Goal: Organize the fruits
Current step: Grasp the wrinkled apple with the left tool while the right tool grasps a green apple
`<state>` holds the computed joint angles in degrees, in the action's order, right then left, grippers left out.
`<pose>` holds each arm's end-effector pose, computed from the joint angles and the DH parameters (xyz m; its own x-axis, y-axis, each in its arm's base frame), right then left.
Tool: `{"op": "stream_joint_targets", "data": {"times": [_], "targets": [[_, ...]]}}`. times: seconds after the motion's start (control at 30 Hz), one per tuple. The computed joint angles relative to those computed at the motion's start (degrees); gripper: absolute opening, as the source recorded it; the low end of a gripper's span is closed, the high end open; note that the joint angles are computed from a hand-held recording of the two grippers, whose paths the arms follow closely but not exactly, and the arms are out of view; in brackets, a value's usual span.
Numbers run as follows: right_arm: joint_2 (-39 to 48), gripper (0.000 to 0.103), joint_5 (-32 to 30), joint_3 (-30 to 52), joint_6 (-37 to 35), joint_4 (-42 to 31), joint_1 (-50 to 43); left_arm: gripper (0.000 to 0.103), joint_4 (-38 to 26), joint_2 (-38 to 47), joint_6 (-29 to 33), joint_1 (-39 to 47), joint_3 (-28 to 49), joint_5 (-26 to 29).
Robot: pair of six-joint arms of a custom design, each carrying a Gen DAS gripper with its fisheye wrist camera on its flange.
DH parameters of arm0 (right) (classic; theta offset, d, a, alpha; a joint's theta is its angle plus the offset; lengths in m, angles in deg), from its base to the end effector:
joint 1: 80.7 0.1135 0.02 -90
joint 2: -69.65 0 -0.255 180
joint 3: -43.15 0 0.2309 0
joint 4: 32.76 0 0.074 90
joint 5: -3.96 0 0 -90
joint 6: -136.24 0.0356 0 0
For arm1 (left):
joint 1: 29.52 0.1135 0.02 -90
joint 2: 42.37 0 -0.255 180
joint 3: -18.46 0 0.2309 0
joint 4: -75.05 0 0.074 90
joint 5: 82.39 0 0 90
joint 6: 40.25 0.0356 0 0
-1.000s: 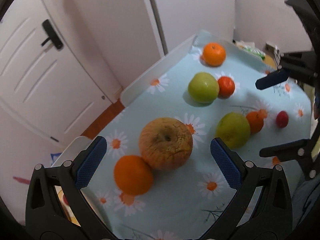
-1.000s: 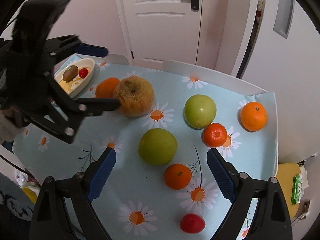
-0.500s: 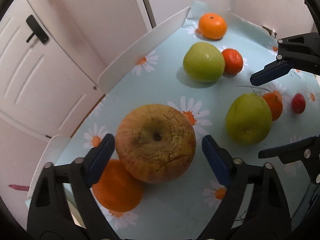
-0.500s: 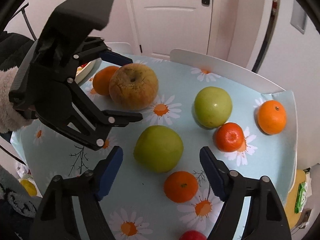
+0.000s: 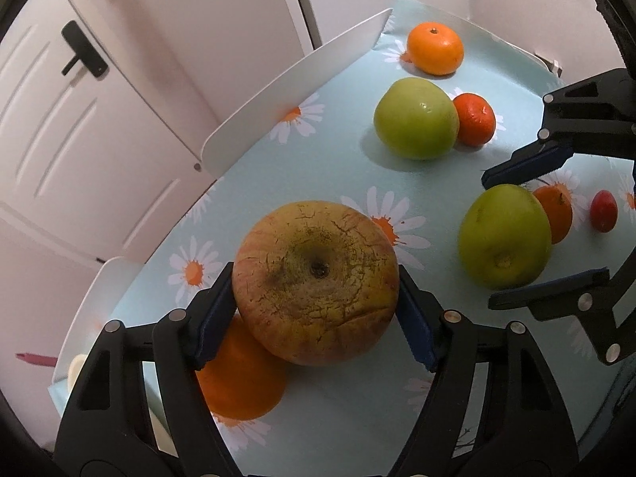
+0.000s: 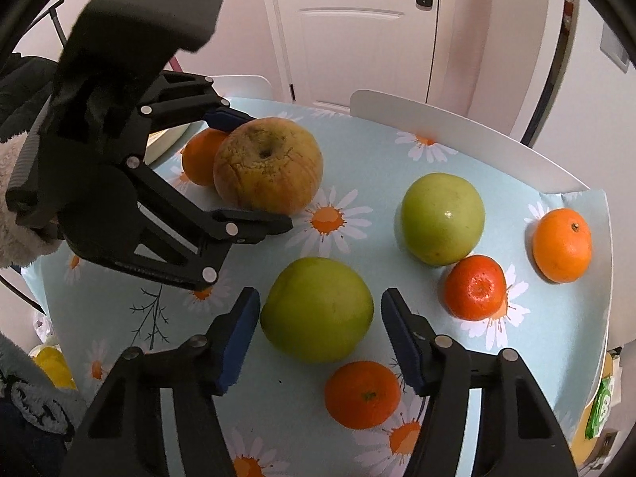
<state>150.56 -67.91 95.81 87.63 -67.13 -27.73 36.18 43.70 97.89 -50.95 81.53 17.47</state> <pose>0.1490 0.1791 0.1603 -0.8458 -0.0779 -0.5277 -0.1510 0.9838 0.0968 0.2458 -0.1030 0.1815 -0.2237 0.8761 -0.4271 0.9018 0.3523 0.2504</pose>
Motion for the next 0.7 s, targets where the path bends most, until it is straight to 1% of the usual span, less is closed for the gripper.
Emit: {"op": "stream_joint_targets", "data": {"times": [0.13,0.17,0.2,0.33,0.53,0.7], "targets": [[1.1,0.057,-0.7,0.1,-1.2,1.0,-0.5,0.079,0.5,-0.6,-1.0,-0.6,-0.7,-0.6],[1.4,0.055,-0.9,0.2,-1.6,1.2,-0.6,0.079,0.5,-0.8,-1.2,-0.7,-0.9,-0.7],[1.6,0.051,-1.0,0.3,-2.1,1.3,-0.6,0.079,0.5,-1.2,-1.4,-0.8,-1.2,-0.8],[2.3,0.05,-0.5,1.3,-3.3,0.3,0.0,0.079,0.1,-2.6,-2.1,-1.0,-2.1,-0.7],[-1.2,0.05,-0.2,0.4,-2.3,-1.3,0.3,0.079,-0.6,-7.0,-4.2,-1.6,-4.0,-1.2],[-4.7,0.05,2.1,1.2,-0.6,-5.3,2.8,0.079,-2.9,-11.9,-6.8,-1.8,-4.5,-1.1]]}}
